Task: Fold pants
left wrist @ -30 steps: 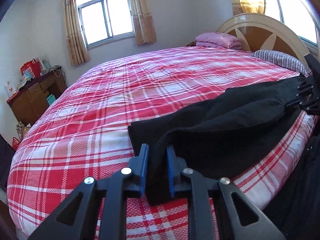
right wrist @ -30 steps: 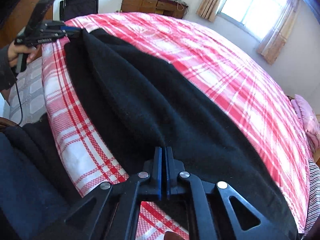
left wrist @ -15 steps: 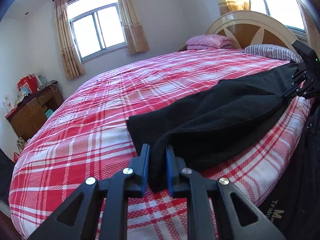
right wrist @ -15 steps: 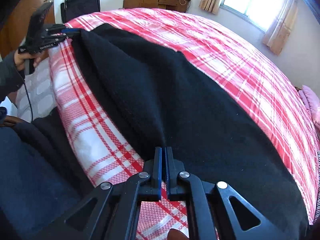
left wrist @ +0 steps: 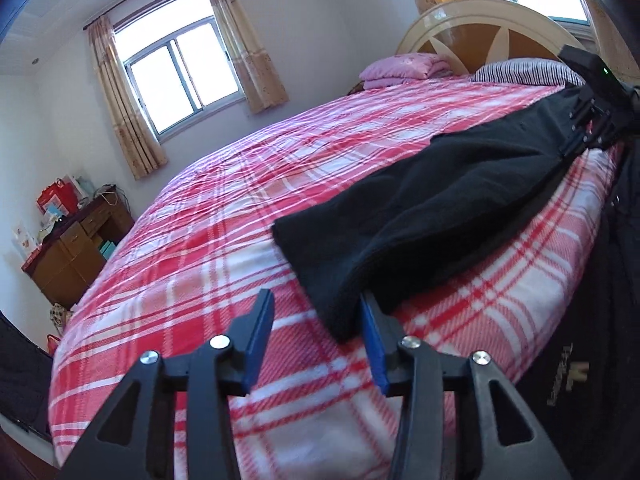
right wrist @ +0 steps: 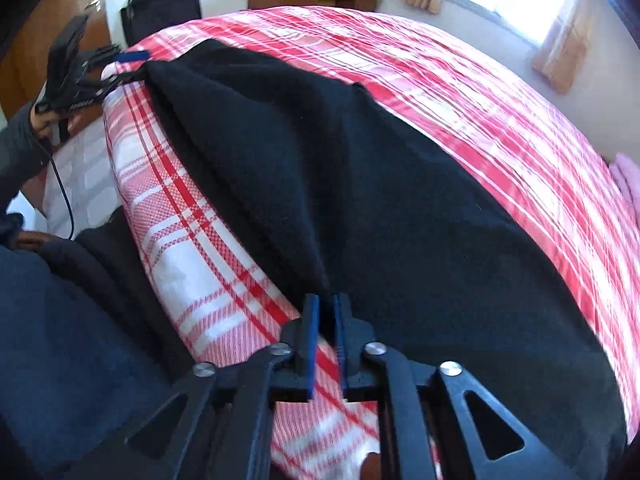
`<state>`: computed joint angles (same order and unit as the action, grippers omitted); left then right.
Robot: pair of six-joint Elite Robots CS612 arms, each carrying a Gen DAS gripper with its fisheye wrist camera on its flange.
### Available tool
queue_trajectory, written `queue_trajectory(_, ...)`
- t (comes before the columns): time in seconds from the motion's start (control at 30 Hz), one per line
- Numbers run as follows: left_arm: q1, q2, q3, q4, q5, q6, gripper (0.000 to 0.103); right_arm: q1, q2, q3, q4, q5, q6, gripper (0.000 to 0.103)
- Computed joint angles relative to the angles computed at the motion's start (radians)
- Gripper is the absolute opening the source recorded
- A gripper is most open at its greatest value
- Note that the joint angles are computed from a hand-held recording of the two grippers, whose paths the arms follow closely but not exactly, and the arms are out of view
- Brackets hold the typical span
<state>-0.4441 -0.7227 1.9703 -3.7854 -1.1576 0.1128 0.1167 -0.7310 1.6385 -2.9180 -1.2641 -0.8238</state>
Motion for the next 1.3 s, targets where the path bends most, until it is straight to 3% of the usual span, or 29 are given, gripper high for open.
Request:
queue_trajectory(0.07, 0.007, -0.016, 0.022, -0.002, 0.007, -0.027, 0.051, -0.018, -0.013, 0.027, -0.085, -0.007, 0.036, 0.037)
queue_trajectory(0.1, 0.005, -0.020, 0.028, -0.008, 0.043, -0.043, 0.051, -0.034, -0.022, 0.041, -0.114, 0.005, 0.060, 0.042)
queue_trajectory(0.17, 0.005, -0.029, 0.031, -0.023, 0.072, -0.081, 0.051, -0.071, -0.038, 0.063, -0.160, 0.026, 0.124, 0.042)
queue_trajectory(0.27, -0.007, -0.033, 0.010, -0.062, 0.067, -0.076, 0.051, -0.133, -0.061, 0.084, -0.239, 0.002, 0.257, 0.042)
queue_trajectory(0.37, -0.017, -0.034, -0.041, -0.053, -0.026, -0.081, 0.051, -0.214, -0.084, 0.080, -0.282, -0.054, 0.473, 0.042)
queue_trajectory(0.5, -0.025, -0.011, -0.147, 0.048, -0.208, -0.076, 0.052, -0.308, -0.093, 0.057, -0.325, -0.214, 0.772, 0.042)
queue_trajectory(0.53, -0.025, 0.000, -0.178, 0.078, -0.262, -0.075, 0.052, -0.321, -0.092, 0.048, -0.315, -0.239, 0.798, 0.042)
queue_trajectory(0.63, -0.034, 0.040, -0.286, 0.186, -0.390, -0.079, 0.052, -0.358, -0.079, 0.012, -0.236, -0.237, 0.836, 0.042)
queue_trajectory(0.7, -0.050, 0.061, -0.338, 0.240, -0.437, -0.063, 0.052, -0.377, -0.068, -0.013, -0.159, -0.188, 0.848, 0.042)
queue_trajectory(0.83, -0.081, 0.102, -0.433, 0.349, -0.559, -0.018, 0.052, -0.398, -0.027, -0.069, -0.059, -0.079, 0.846, 0.042)
queue_trajectory(0.97, -0.110, 0.126, -0.487, 0.442, -0.602, 0.038, 0.053, -0.424, 0.014, -0.110, -0.026, 0.075, 0.884, 0.041)
queue_trajectory(1.03, -0.118, 0.129, -0.496, 0.475, -0.599, 0.045, 0.052, -0.431, 0.020, -0.110, -0.040, 0.139, 0.885, 0.025)
queue_trajectory(1.07, -0.121, 0.130, -0.499, 0.488, -0.599, 0.045, 0.052, -0.433, 0.015, -0.102, -0.047, 0.160, 0.875, 0.022)
queue_trajectory(1.17, -0.123, 0.131, -0.498, 0.524, -0.607, 0.029, 0.052, -0.428, 0.006, -0.083, -0.091, 0.154, 0.843, 0.022)
queue_trajectory(1.3, -0.123, 0.133, -0.494, 0.528, -0.591, 0.009, 0.052, -0.414, -0.010, -0.060, -0.159, 0.067, 0.830, 0.023)
